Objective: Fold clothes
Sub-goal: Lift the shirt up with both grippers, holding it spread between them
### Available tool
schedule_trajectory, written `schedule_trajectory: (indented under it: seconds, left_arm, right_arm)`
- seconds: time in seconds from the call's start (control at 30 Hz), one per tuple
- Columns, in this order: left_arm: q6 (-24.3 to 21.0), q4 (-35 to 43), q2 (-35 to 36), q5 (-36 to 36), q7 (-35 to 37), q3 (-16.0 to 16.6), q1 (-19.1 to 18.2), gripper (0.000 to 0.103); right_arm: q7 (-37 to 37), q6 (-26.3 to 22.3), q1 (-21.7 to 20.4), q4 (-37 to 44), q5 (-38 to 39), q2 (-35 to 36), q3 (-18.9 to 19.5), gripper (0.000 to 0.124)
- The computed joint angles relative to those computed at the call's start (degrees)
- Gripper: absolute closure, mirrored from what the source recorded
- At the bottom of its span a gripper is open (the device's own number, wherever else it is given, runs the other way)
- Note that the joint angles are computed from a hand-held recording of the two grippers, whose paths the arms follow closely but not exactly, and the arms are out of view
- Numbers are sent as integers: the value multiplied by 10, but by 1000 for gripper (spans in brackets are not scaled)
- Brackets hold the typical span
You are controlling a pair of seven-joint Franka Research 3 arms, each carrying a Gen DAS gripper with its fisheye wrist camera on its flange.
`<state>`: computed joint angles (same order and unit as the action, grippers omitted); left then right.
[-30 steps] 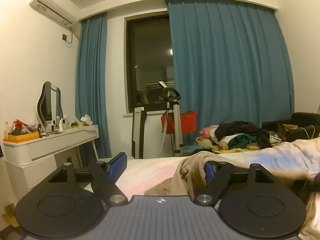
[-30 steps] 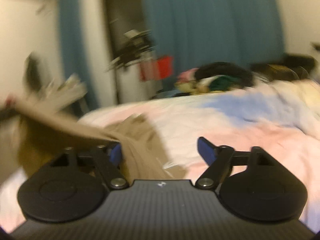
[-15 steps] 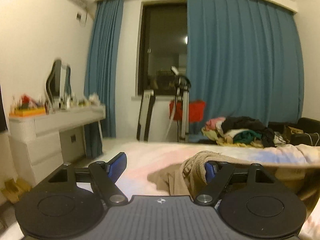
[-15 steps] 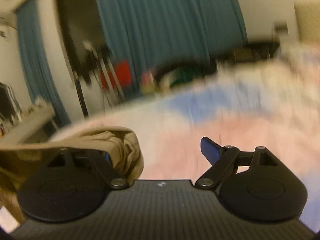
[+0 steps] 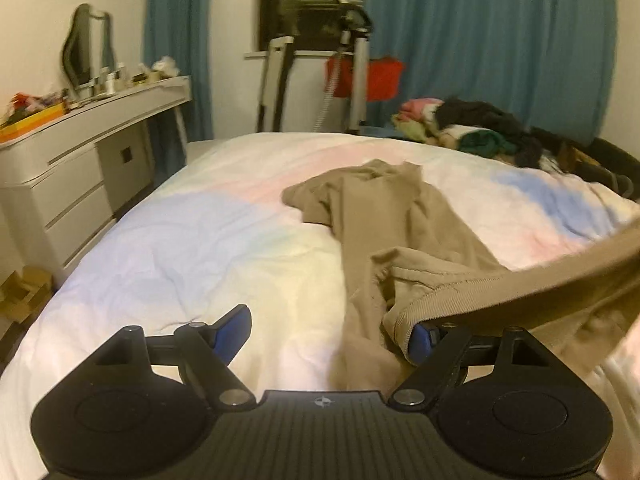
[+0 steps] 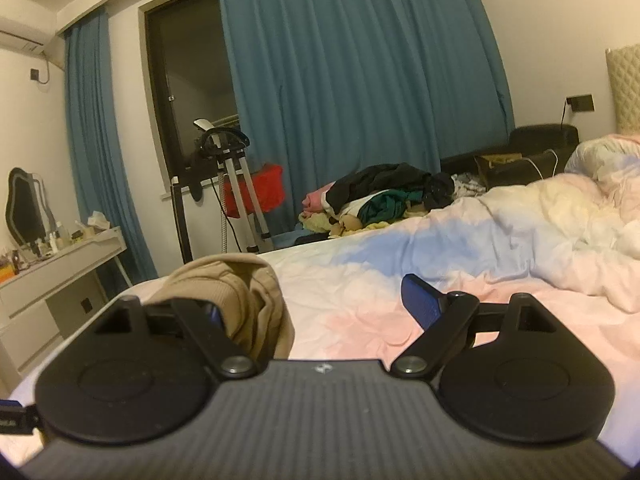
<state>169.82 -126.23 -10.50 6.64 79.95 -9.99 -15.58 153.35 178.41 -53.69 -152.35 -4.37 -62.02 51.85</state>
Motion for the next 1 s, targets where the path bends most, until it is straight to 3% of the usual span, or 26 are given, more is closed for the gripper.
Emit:
schedule_trajectory:
  seconds: [0.17,0.27,0.4,0.63,0.8,1.0]
  left_arm:
    - [-8,66,26,128,-154,-49,64,19]
    - [8,115,35,169,-206,-42,73,18]
    - [-1,213,47,117,-183,-16,58,16]
    - [-27,426,79,126,-146,-12,64,16]
    - [-52,576,110,-6,-38,-10,55,15]
    - [-114,747,152,-83,63,-26,54,11]
  right_arm:
    - [-27,-37,20,30,-23,26,-30,39]
    - [-47,-37,25,65,-36,46,-58,39]
    - [-83,-36,14,156,-48,91,-92,39]
    - [-131,-59,-11,346,-69,155,-133,39]
    - [-141,-76,-3,452,-75,183,-161,38]
    - [-157,-101,26,533,-91,188,-198,38]
